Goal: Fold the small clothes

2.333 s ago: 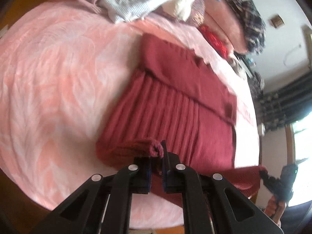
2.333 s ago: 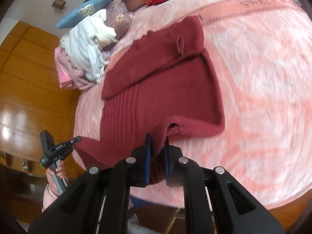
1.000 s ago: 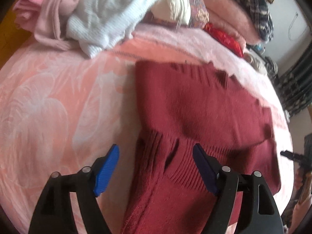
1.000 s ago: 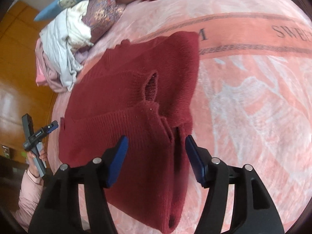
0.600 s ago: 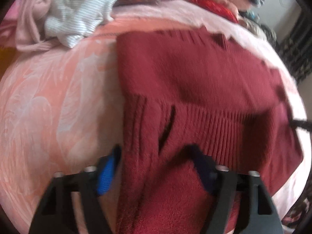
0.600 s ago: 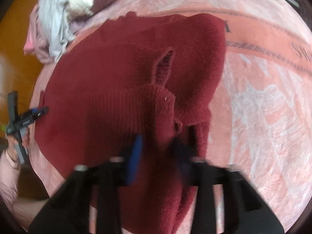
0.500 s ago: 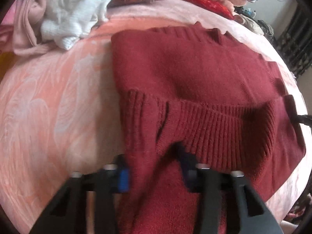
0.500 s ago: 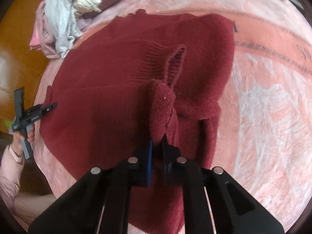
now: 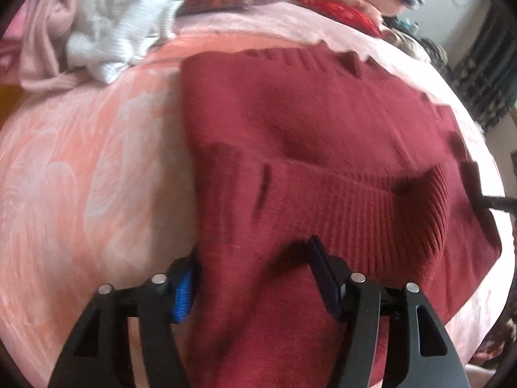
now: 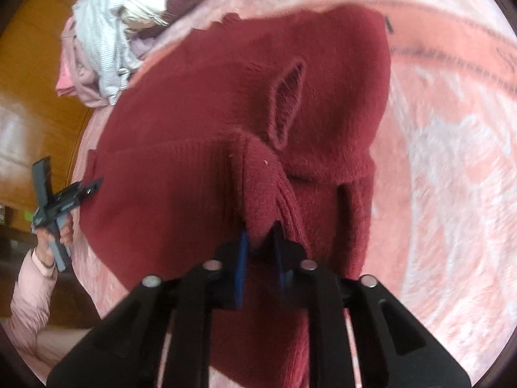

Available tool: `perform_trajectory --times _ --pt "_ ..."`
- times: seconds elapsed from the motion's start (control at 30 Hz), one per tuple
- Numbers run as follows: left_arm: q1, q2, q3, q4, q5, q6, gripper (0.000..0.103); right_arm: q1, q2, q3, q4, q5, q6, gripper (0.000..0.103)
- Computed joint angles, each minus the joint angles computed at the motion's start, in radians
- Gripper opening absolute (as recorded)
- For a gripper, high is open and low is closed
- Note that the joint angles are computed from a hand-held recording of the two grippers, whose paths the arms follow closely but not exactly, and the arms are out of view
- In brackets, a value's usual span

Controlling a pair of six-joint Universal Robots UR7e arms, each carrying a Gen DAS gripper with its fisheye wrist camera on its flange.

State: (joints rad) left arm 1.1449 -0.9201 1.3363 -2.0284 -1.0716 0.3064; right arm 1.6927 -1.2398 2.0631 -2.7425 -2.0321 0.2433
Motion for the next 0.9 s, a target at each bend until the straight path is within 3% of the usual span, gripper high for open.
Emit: perform_trajectory --times 0.03,0.07,0.13,0.2,0.37,0.57,0.9 --pt "-0.012 -0.008 0.030 -0.029 0.029 0.027 0.059 0.006 0.007 -0.007 0.004 -0.010 0.000 0.017" --pt "-0.017 -0.010 0.041 -0.042 0.041 0.044 0.054 0.010 0.003 -0.007 0.008 -0.005 -0.006 0.007" --pt "-0.025 -0.023 0.062 -0.066 0.047 0.064 0.025 0.016 -0.013 0.002 -0.008 0.020 -0.023 0.006" --pt "-0.025 -0.034 0.058 -0.072 0.035 0.057 0.014 0.033 -0.042 0.018 -0.030 0.015 -0.044 0.005" --pt "-0.012 -0.060 0.022 -0.076 -0.077 0.000 0.011 0.035 -0.130 0.063 -0.131 0.061 -0.048 0.005" --pt "-0.032 -0.065 -0.003 -0.158 -0.170 -0.022 0.011 0.054 -0.151 0.049 -0.172 0.053 -0.060 0.005" --pt "-0.027 -0.032 -0.023 -0.323 -0.211 -0.085 0.010 0.039 -0.124 0.005 -0.244 0.037 -0.022 0.005"
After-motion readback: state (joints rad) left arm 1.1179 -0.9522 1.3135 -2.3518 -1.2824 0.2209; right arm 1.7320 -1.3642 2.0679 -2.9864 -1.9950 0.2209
